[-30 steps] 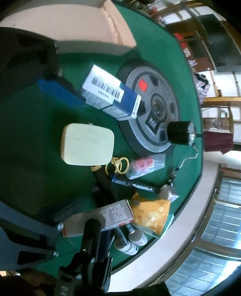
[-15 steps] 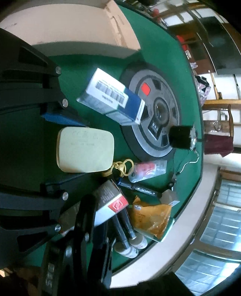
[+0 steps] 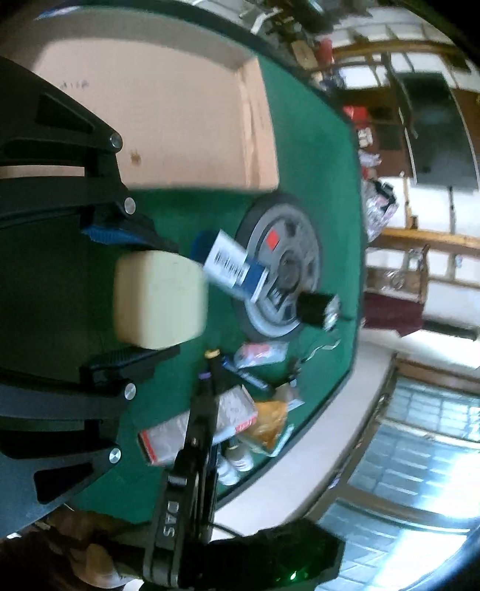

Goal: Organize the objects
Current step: 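Grasp the red-white glue box with the right tool while the left tool grasps the pale yellow case, then carry both held items over the cardboard tray and open both tools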

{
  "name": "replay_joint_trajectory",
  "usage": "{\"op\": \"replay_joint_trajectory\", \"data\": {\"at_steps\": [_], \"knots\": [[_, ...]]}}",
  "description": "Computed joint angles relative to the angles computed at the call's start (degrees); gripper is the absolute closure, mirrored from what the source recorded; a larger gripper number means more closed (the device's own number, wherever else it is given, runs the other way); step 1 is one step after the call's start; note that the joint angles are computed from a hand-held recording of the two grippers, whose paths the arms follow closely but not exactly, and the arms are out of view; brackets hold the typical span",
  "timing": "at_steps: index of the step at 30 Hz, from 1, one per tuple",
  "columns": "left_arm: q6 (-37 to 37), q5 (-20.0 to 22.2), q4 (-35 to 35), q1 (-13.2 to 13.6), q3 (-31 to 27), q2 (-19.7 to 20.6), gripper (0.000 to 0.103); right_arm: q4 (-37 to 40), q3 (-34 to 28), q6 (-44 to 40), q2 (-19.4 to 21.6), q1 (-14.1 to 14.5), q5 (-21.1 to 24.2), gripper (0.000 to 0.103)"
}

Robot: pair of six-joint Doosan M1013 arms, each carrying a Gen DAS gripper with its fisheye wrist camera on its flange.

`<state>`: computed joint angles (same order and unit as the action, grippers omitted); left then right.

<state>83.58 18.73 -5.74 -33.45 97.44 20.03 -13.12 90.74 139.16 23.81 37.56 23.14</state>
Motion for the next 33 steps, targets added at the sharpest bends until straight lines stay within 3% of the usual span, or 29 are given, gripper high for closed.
{"op": "replay_joint_trajectory", "data": {"at_steps": [2, 6, 10, 13, 18, 26, 33], "knots": [[-3.2, -1.1, 2.3, 0.6, 0.9, -1.1, 0.062, 0.7, -1.0, -1.7, -0.2, 0.6, -0.6, 0.078], [-16.0, -2.8, 13.8, 1.8, 2.6, -3.0, 0.062, 8.1, -3.6, -9.9, 0.6, 1.2, -1.5, 0.078], [-14.8, -4.2, 11.1, 4.4, 3.8, -4.0, 0.062, 18.9, -7.4, -20.5, 2.8, 1.5, -0.9, 0.078], [-10.4, -5.1, 5.8, 6.5, 4.1, -4.4, 0.062, 22.4, -11.2, -24.5, 5.1, 1.9, 1.1, 0.078], [-11.6, -4.6, 7.2, 8.8, 2.7, -3.3, 0.062, 28.0, -19.5, -28.8, 10.5, 1.9, 6.3, 0.078], [-4.5, 1.5, -1.8, 12.7, -2.7, 2.5, 0.062, 22.1, -34.4, -20.9, 20.5, 1.8, 18.6, 0.078], [-0.3, 5.8, -9.9, 14.0, -6.1, 6.3, 0.062, 17.1, -39.3, -16.4, 24.1, 2.2, 23.2, 0.078]]}}
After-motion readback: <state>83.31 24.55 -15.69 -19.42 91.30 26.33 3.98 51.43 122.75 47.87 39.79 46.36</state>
